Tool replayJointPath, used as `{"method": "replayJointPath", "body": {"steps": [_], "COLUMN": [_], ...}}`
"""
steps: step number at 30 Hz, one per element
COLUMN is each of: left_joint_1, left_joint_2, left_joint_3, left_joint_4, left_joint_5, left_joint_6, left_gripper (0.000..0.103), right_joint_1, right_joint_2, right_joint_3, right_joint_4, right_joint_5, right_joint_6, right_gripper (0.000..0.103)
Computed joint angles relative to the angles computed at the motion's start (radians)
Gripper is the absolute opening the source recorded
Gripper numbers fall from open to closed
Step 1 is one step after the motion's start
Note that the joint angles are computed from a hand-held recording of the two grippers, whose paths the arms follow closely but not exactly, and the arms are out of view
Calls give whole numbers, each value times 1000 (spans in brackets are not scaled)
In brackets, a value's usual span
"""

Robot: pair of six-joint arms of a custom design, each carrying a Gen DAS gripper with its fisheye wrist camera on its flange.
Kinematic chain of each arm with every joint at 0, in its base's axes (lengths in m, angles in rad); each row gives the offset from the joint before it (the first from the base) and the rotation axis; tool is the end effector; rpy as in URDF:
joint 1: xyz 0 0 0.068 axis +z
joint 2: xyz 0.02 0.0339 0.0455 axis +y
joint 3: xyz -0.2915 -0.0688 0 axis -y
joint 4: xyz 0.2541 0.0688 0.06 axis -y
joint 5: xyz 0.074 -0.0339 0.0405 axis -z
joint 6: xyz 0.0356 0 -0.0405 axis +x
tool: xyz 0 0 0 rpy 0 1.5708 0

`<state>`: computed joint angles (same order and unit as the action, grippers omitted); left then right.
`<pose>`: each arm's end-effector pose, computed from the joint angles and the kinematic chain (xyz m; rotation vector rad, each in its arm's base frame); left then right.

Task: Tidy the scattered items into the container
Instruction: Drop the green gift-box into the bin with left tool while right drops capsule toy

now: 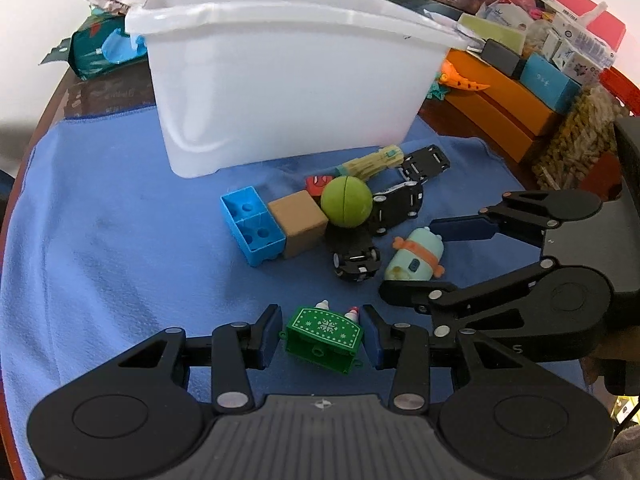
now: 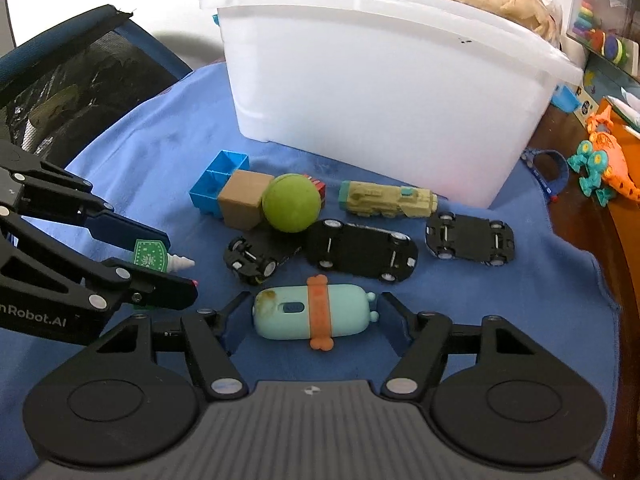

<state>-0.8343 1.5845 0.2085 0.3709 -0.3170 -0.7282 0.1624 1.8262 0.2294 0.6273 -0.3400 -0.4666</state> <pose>0.1357 -0.1332 0.0763 0.0167 2.5167 -0.2292 0.2032 0.0453 0.0513 -0.8937 2.3202 0.3046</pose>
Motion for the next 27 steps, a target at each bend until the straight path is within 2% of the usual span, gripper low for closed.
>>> {"method": "replayJointPath", "body": {"steps": [5,8,11,16,22,27], "left_joint_1": [-36,-46,-36,-24,82,210], "left_joint_2": [-130,-203,-273,-379,-439,-376], "left_joint_3": [25,59,100,166,271,368], "left_joint_4": [-139,-238,-336,-438,-497,-456], "left_joint_5": [-51,-75,-88,-125,-131,-92], "left_joint_6": [-6,7,30,104,255,383], "left_gripper": [46,46,46,46,46,46], "right_joint_1": [-44,-63,-81,-107,-115,-75], "right_joint_2": [-129,-227,-312,-445,-530,-458], "right_joint_3": [-32,-28,6,92,226,357], "right_joint_4": [-68,-151,-278,-498,-610,-563], "right_joint_5": [-24,-29,-28,-34,-69,-62], "right_joint_6": [-53,-73,-74,-56,-33,34], "right_gripper": [70,70,70,70,70,70]}}
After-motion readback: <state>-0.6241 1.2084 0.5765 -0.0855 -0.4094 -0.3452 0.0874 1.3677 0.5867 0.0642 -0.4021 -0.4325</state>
